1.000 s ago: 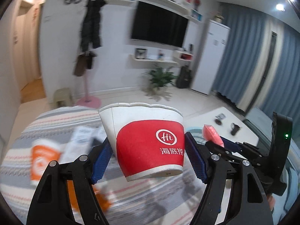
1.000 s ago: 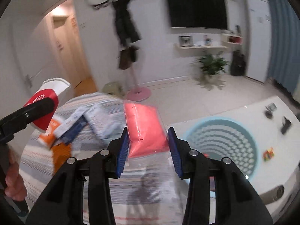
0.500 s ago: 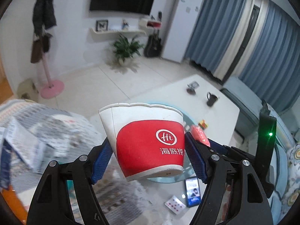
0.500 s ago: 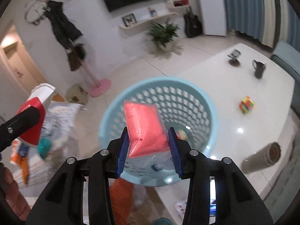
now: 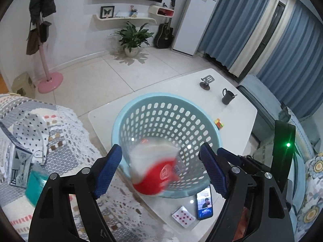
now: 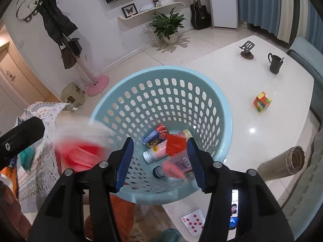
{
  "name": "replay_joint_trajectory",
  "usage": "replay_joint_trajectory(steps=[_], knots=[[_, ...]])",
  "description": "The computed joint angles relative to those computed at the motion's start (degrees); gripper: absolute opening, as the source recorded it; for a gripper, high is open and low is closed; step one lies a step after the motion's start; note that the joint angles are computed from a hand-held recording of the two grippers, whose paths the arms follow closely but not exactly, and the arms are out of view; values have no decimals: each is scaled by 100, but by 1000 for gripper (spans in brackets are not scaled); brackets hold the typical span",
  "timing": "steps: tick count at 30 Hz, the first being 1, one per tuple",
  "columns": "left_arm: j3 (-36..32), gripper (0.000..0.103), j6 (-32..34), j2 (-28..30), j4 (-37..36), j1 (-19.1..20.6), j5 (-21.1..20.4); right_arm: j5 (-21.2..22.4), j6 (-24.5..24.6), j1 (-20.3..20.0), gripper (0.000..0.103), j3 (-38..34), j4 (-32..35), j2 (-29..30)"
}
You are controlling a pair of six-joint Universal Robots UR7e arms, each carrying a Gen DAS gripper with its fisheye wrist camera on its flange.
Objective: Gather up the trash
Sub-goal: 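Carry paper cup and pink packet over the blue basket and open both grippers, then move the left gripper to the orange paper cup while the right moves to the teal bag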
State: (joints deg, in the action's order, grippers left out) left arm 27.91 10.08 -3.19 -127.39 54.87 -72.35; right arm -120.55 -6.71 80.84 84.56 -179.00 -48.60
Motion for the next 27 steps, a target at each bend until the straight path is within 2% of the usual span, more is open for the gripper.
replay_joint_trajectory(steps=[8,16,23,27], knots=[[949,78,11,-565,-611,-5,-29,-1,-113,118,51,165,-164,-84],[2217,78,-83,-1433,-1525,-12,-4,-19,-427,509,51,317,-506,-135],[3612,78,-86,-2381,-2791,-75,422,156,-901,1005,51,319,-855,18],[4102,78,-115,-2799,-3312,-37,746,266,-1230,1273,51,196,-906,226]])
